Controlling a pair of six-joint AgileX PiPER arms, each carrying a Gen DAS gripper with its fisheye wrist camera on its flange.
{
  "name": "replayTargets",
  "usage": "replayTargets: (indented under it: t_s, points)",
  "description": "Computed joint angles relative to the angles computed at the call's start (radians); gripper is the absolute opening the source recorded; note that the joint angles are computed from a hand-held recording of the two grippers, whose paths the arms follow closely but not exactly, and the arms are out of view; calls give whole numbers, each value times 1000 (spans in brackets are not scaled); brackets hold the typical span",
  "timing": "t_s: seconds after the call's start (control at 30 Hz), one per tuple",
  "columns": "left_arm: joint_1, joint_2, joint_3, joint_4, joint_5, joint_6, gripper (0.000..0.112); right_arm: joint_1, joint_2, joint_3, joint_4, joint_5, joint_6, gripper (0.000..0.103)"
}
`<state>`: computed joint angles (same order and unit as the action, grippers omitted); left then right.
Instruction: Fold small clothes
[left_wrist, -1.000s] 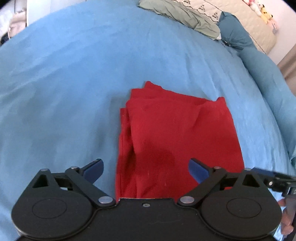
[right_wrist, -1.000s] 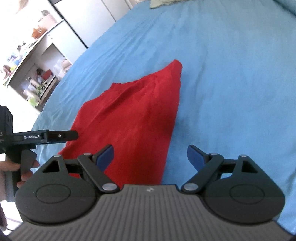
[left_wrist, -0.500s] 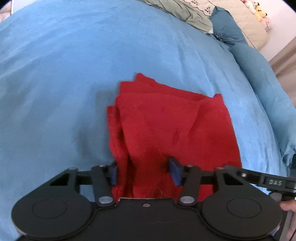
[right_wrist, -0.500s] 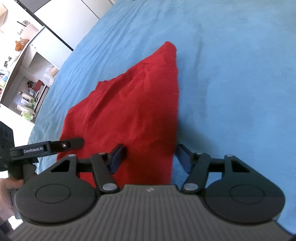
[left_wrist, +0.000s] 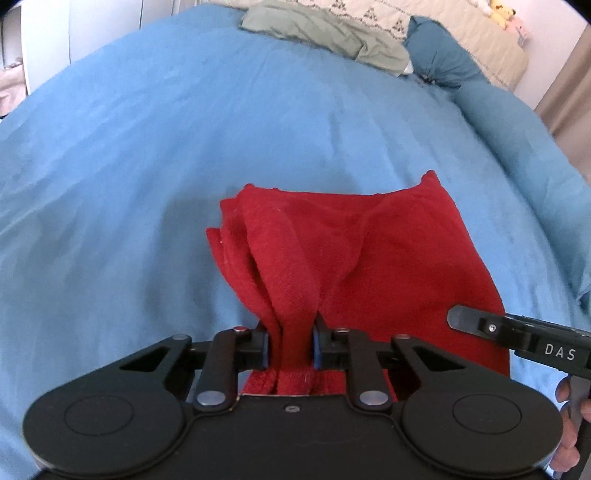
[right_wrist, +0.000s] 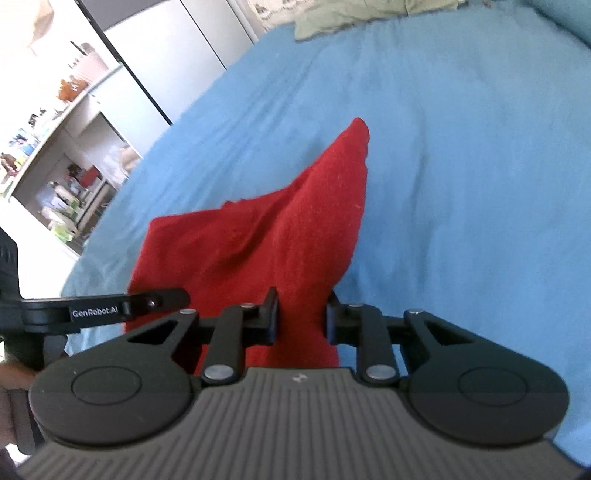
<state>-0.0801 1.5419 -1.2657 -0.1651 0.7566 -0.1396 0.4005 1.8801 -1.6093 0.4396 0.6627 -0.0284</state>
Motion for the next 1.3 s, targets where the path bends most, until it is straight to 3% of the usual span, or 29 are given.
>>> replayTargets:
  t_s: [0.13, 0.23, 0.43, 0.5, 0.6, 0.7, 0.8, 0.83, 0.87, 0.93, 1.03, 1.1, 1.2, 1.3]
  points:
    - [-143, -141, 45, 128, 43, -204, 22, -50, -148, 92, 48, 45, -60, 38]
    - [-297, -237, 78, 231, 106, -408, 22, -115, -289, 177, 71, 125, -101, 38]
    - [-610, -305, 173, 428, 165, -768, 22, -260, -509, 395, 145, 232, -241, 38]
    - [-663, -304, 233, 448, 125, -839, 22, -308, -560, 500, 186, 221, -314, 38]
    - [-684, -292, 358, 453, -1, -885, 22, -377, -612, 670, 275, 167, -454, 38]
    - [-731, -294, 442, 561, -72, -989, 23, -437, -629, 817, 376, 97, -615, 38]
    - [-733, -302, 513, 642, -159, -1032, 40, -510, -610, 919, 566, 72, -842, 40]
    - [-730, -301, 538, 688, -183, -1053, 52, -532, -597, 943, 621, 71, -919, 40]
    - [-741, -304, 565, 761, -197, -1115, 63, -564, -586, 972, 677, 81, -1003, 42]
    - [-768, -334, 624, 890, -206, -1244, 73, -627, -576, 1025, 776, 112, -1160, 45]
    - [-849, -365, 665, 1027, -159, -1434, 74, -656, -606, 1067, 848, 123, -1230, 62]
    - [-935, -399, 668, 1057, -51, -1506, 74, -689, -676, 1101, 836, 114, -1219, 87]
    - [-1079, -442, 658, 1074, 145, -1588, 74, -744, -810, 1129, 738, 135, -1105, 92]
    - [-1135, -500, 687, 1046, 204, -1597, 74, -761, -875, 1134, 643, 148, -1037, 92]
